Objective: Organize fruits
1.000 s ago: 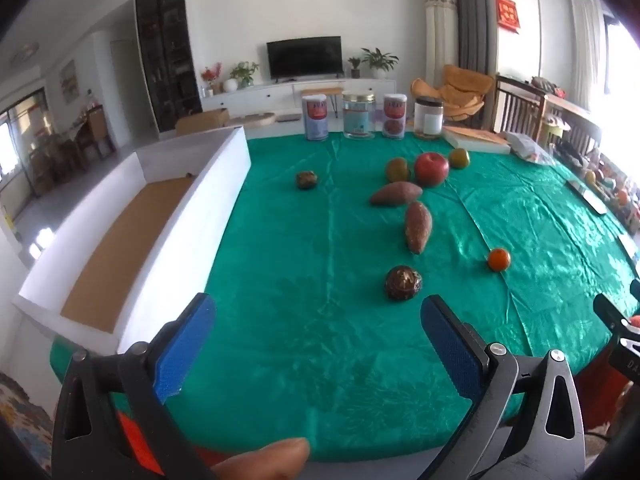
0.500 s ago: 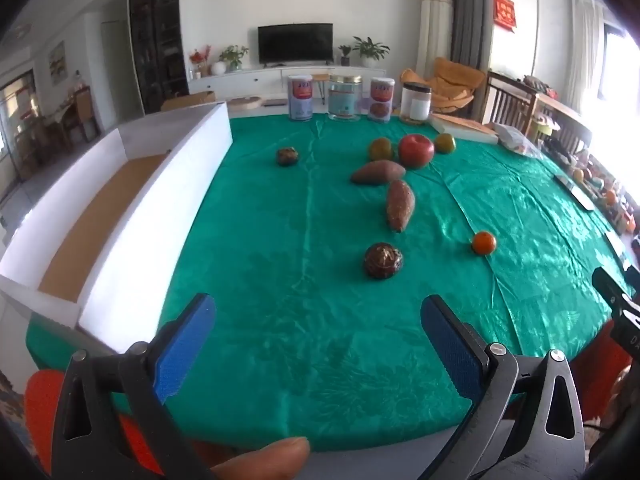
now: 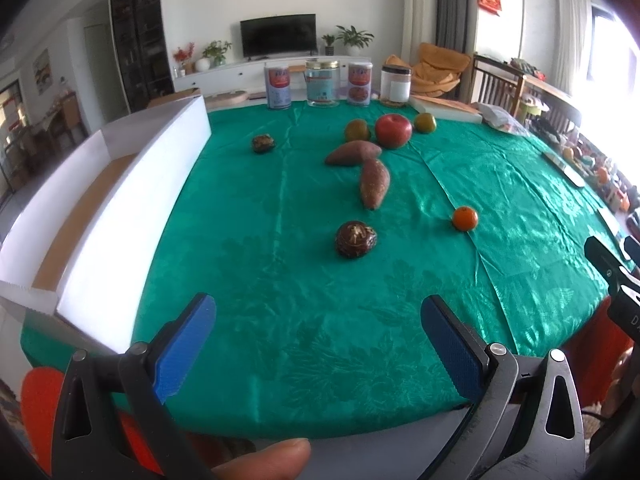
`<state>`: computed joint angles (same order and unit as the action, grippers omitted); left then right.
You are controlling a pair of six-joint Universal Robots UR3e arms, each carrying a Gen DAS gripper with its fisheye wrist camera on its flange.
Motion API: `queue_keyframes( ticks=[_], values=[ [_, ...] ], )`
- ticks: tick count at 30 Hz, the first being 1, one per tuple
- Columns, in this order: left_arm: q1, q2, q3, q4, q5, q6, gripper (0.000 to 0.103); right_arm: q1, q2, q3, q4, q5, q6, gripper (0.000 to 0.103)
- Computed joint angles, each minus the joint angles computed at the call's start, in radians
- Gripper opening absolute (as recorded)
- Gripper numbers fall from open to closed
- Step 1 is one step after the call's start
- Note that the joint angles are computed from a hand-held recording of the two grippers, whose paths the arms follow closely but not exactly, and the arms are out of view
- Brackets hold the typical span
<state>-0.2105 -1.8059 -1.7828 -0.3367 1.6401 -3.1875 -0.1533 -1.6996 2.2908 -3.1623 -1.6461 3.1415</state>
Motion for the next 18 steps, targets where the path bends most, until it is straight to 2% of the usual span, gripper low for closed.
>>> queue_keyframes(
  ticks=[6,18],
  values=[
    [-0.012,-0.05,0.032,-0.03,0.04,-0.004,0.102,0.019,0.01,-0.009,-0.005,-0.027,0.008,0.103],
    [-0.005,-0.065,0.034,-0.049,0.04,0.003,0.102,0.056,0.061,-0.026,-0.025,-0.049,-0.02,0.103]
  ],
)
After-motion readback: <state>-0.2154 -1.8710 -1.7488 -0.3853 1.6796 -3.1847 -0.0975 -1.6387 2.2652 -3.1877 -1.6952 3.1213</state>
